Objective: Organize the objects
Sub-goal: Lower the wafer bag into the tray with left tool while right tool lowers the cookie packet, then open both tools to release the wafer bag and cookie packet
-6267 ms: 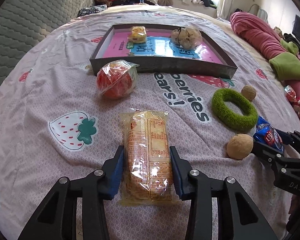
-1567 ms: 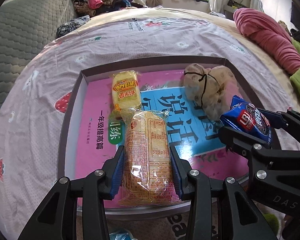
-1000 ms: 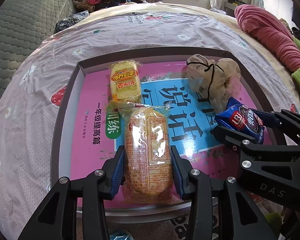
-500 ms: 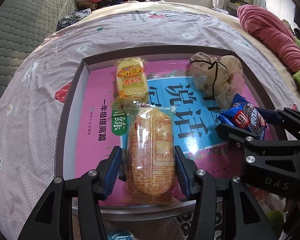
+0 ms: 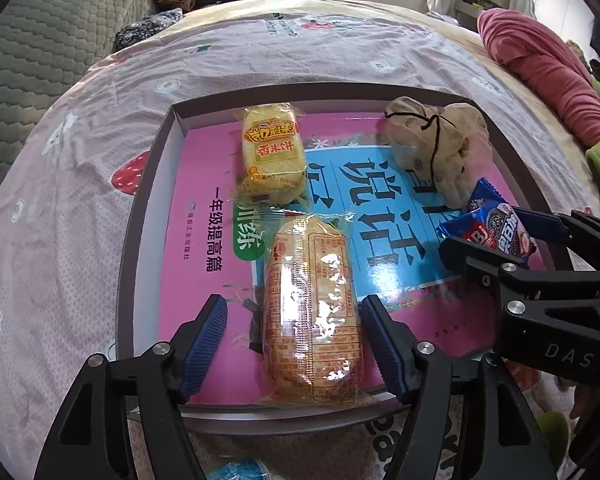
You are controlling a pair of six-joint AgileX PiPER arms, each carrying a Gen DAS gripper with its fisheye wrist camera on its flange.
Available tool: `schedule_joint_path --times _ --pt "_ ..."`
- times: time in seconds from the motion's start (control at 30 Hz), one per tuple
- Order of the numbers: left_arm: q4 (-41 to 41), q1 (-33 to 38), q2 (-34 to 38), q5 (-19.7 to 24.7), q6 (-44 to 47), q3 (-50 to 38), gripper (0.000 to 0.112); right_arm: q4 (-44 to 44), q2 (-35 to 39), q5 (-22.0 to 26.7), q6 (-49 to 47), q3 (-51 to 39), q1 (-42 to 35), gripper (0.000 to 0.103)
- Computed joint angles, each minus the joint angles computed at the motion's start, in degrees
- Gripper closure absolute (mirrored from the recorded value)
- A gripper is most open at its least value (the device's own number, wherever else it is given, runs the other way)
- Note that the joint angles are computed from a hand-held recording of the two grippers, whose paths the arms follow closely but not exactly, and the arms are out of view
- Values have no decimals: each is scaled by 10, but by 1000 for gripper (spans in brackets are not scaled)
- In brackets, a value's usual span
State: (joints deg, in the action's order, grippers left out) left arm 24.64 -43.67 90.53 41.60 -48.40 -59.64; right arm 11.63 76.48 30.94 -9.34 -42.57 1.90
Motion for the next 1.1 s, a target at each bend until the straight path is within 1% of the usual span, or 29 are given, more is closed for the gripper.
schedule_joint_path --times 0.17,0.27,0.4,0.57,0.63,0.73,0.8,0.9,0.97,1.07,1.1 --pt "-10 3 -8 4 1 2 36 1 -10 12 4 -4 -3 28" --pt "-18 6 -12 9 5 2 34 36 -19 26 -20 -9 -17 18" --pt "-23 5 -25 20 6 0 30 29 -41 43 -7 -16 -18 17" --pt "-18 -1 -47 32 0 2 29 22 -77 65 3 -15 -20 16" --pt "-16 -4 -58 40 -5 2 29 26 -96 75 1 -12 -23 13" --pt "-13 -10 -76 52 -15 6 27 24 -122 98 4 -16 -27 11" --pt "12 -27 -86 79 -39 4 27 16 -141 116 9 -24 -26 11" --pt "-3 -27 -114 79 -34 14 27 2 -170 141 22 -34 -23 10" --pt "6 -38 -128 95 -46 16 26 -1 -190 160 31 -40 -19 9" --pt "6 -45 -152 112 -49 17 10 -18 -211 180 51 -48 -2 8" --pt "13 -54 -162 121 -56 17 10 -30 -218 187 65 -52 10 8"
